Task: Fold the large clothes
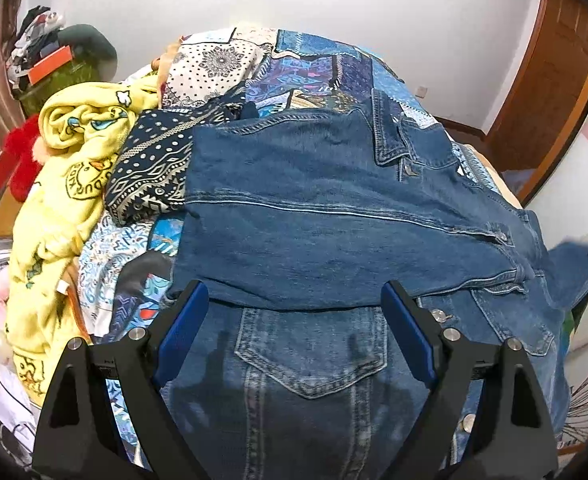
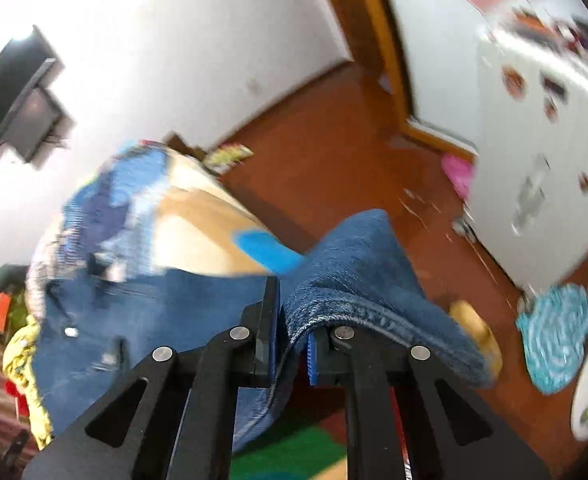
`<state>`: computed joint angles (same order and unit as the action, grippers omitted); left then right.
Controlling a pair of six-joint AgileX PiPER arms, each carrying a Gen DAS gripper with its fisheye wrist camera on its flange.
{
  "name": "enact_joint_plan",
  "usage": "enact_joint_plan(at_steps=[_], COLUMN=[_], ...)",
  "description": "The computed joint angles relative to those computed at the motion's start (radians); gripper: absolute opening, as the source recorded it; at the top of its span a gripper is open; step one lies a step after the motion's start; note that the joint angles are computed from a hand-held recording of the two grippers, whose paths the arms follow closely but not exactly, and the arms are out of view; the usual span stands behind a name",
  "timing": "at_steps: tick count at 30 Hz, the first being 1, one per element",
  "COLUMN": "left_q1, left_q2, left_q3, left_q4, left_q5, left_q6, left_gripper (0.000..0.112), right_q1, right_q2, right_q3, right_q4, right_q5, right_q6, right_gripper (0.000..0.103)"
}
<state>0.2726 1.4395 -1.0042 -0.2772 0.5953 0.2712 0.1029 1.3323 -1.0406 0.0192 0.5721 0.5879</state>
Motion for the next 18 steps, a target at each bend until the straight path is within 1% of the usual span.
enact_joint_plan(at_steps=[2,5,6,8,10,11,13,15,17,18], left_q1=[0.028,0.06,0.078,0.11,0.141,0.153,0.168,0.194,0.207,0.209], left_q2=[-0.008,-0.024,-0.031,-0.037,-0.043,-0.047,-0.057,-0.065,-0.066,-0.066], left_q3=[0.005,0.012,0.015,0.014,0.011,0.011,0.017,0.024,0.03,0.032], left_q4=[-0.046,-0.078,-0.1,-0.147,-0.184,-0.195,-0.209,-0.242,-0.254,-0.253], left_q5=[0.004,0.005,0.006,0.02,0.037,0.04,0.043,0.053,0.063,0.064], left_q6=[0.063,0.117,0.148,0.206,0.255,0.273,0.294,0.33,0.343,0.344], left_gripper=[0.088,0.088,0.088,0.088,0.088,0.088,0.088,0.09,0.091,0.091], right_q1=[0.055,0.208,0.261,0.32,0.403,0.435,0.505,0.548,0.582,0.597], right_q2=[0.002,0.038,0.064,0.109,0.2,0.239,0.333,0.406,0.529,0.584], right_q3=[-0.062,-0.226,-0.295,-0.375,-0.498,-0.534,-0.623,-0.65,-0.716,-0.752], right_q4=[-0.007,-0.166,-0.191,-0.195,-0.164,-0.148,-0.121,-0.062,0.068,0.107], right_q5=[-0.004,0.038,0.051,0.051,0.065,0.06,0.08,0.072,0.119,0.156], right_q6=[0.01,0.126,0.143,0.143,0.121,0.108,0.08,0.025,-0.086,-0.112], right_gripper=[0.009,0.009,0.009,0.009,0.009,0.009,0.009,0.009,0.009,0.009])
